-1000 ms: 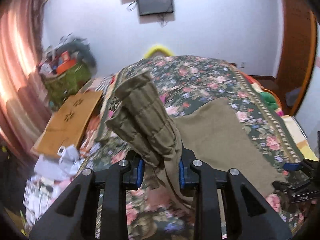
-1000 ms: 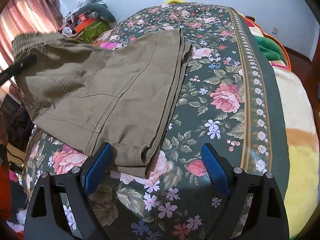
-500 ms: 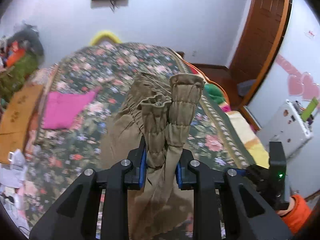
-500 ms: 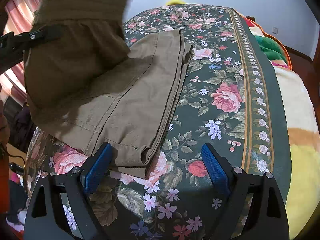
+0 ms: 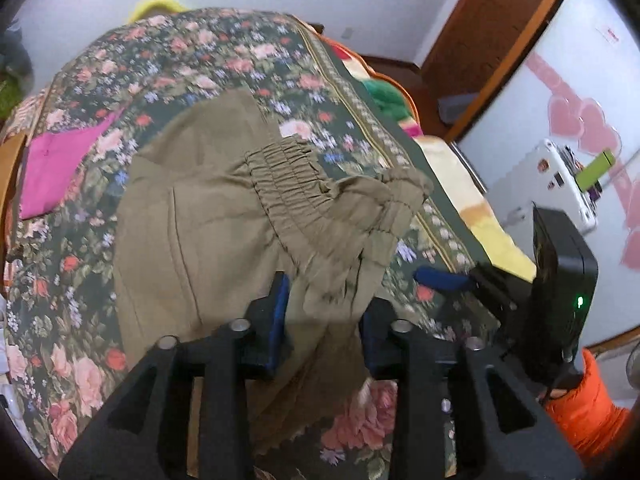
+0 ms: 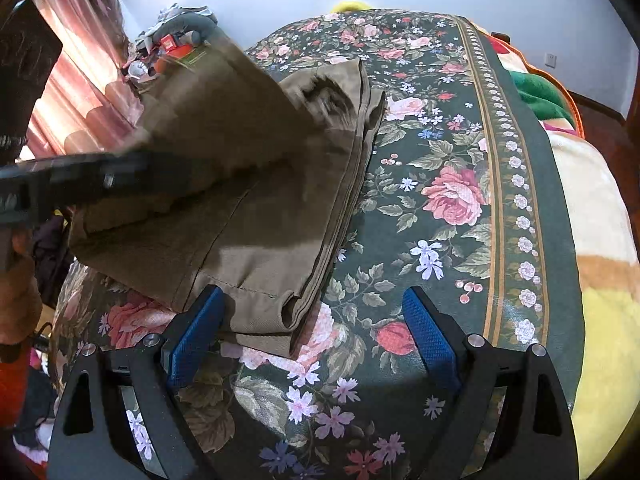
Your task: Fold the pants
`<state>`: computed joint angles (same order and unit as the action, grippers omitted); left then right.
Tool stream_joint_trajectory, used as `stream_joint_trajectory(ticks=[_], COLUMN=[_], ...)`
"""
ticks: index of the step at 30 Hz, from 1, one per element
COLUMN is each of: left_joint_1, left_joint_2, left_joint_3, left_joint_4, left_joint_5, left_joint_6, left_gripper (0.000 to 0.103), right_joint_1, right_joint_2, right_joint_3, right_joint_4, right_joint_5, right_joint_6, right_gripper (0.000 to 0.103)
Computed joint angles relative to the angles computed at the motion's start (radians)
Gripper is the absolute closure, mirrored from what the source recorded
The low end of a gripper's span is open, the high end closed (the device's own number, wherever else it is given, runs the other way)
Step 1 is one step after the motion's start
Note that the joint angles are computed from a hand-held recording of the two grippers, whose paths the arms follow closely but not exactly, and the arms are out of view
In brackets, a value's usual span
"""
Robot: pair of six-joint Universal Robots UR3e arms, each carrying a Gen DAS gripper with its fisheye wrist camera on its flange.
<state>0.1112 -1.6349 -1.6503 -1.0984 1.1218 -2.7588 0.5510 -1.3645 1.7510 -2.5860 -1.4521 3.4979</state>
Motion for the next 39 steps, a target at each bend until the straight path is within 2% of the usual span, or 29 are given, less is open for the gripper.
stream_joint_trajectory(ticks=[2, 8, 12, 13, 18, 21, 27, 34, 37, 39], left_joint_1=[0.005, 0.039, 0.096, 0.104, 0.125, 0.116, 0.09, 0.021, 0.002, 0.015], left_joint_2=[0.013, 0.103, 0.117, 0.111, -0.008, -0.153, -0.479, -0.893, -0.993, -0.958], left_joint_3=[-0.009, -0.057, -0.042, -0.035, 0.05, 0.174, 0.542, 1.092, 1.198, 1.099], left_joint_4=[-0.021, 0.021, 0.099, 0.118, 0.289, 0.333, 0.193, -0.128, -0.177, -0.101], left_joint_5=[-0.004, 0.008, 0.028, 0.039, 0.159, 0.23, 0.299, 0.42, 0.476, 0.452], left_joint_6=[0.015, 0.035, 0.031, 0.029, -0.001, -0.015, -0.02, -0.013, -0.005, 0.016], left_gripper=[0.055, 0.051, 0.031, 0.029, 0.01, 0.007, 0.007, 0.007, 0.006, 0.001], right_joint_1=[0.002, 0.001, -0.004, -0.005, -0.017, -0.033, -0.066, -0.104, -0.107, -0.103], right_joint_2=[-0.001, -0.018, -0.035, -0.04, -0.067, -0.08, -0.102, -0.104, -0.106, -0.109], right_joint_3=[0.0, 0.012, 0.021, 0.026, 0.032, 0.038, 0.053, 0.067, 0.067, 0.065], right_joint_4=[-0.002, -0.01, -0.019, -0.024, -0.033, -0.038, -0.052, -0.058, -0.05, -0.042], right_joint_5=[-0.005, -0.011, -0.018, -0.022, -0.056, -0.065, -0.071, -0.058, -0.068, -0.084], right_joint_6=[0.002, 0.009, 0.018, 0.018, 0.014, 0.011, 0.017, 0.025, 0.022, 0.018], right_gripper=[0.015, 0.014, 0.014, 0.014, 0.014, 0.014, 0.014, 0.014, 0.014, 0.014])
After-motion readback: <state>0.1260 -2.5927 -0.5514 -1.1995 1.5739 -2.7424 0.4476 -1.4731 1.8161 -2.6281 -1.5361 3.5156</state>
